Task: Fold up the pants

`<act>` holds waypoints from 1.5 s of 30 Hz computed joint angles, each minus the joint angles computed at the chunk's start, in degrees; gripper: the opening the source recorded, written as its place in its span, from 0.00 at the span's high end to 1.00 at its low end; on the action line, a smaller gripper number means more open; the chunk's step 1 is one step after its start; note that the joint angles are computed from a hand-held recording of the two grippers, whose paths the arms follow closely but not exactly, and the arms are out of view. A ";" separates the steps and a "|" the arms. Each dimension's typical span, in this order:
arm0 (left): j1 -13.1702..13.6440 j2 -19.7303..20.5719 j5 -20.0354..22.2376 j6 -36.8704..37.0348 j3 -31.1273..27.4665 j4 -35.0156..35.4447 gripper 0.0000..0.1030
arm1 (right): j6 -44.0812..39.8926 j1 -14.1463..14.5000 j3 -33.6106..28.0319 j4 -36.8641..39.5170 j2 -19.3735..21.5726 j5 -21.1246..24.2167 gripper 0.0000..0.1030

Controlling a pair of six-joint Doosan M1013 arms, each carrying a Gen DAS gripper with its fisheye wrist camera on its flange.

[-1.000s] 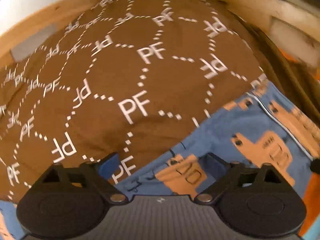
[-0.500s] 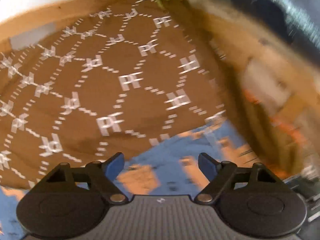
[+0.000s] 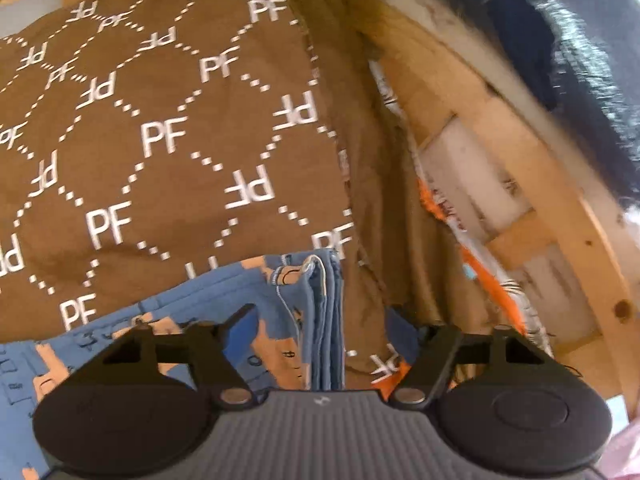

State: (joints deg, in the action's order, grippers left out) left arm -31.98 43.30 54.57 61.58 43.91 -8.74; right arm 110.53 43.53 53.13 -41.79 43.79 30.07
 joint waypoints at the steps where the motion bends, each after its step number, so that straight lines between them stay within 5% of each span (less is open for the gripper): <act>1: 0.03 0.42 0.78 -0.99 -0.61 0.70 0.59 | -0.65 0.10 0.13 -0.07 -0.04 -0.29 0.87; 3: 0.26 0.75 2.28 -2.10 -1.02 1.12 0.88 | -1.70 0.24 0.02 0.10 0.04 -0.40 0.87; 10: 1.67 -1.19 -1.52 -3.91 3.41 -3.79 0.89 | -0.23 0.76 -0.43 -5.61 0.73 1.48 0.68; 15: 2.24 -2.62 -2.79 -3.91 5.54 -4.82 0.89 | -0.21 0.77 0.09 -6.08 0.62 0.27 0.71; 17: 2.42 -3.49 -3.56 -3.80 6.78 -5.18 0.90 | 0.06 0.74 0.53 -6.07 0.38 -1.12 0.85; 23: 3.45 -8.19 -7.72 -2.54 14.08 -5.98 0.89 | 2.70 1.55 1.77 -8.21 -0.28 -5.55 0.87; 34: 6.69 -16.26 -14.48 0.04 28.73 -7.91 0.89 | -18.89 4.09 -9.61 17.77 4.73 1.26 0.88; 40: 8.35 -17.50 -16.47 2.25 34.09 -10.12 0.89 | -20.22 5.06 -17.13 25.45 9.03 9.15 0.88; 45: 9.32 -18.19 -18.99 5.17 37.82 -14.63 0.87 | -21.17 5.34 -18.45 27.60 10.38 11.35 0.88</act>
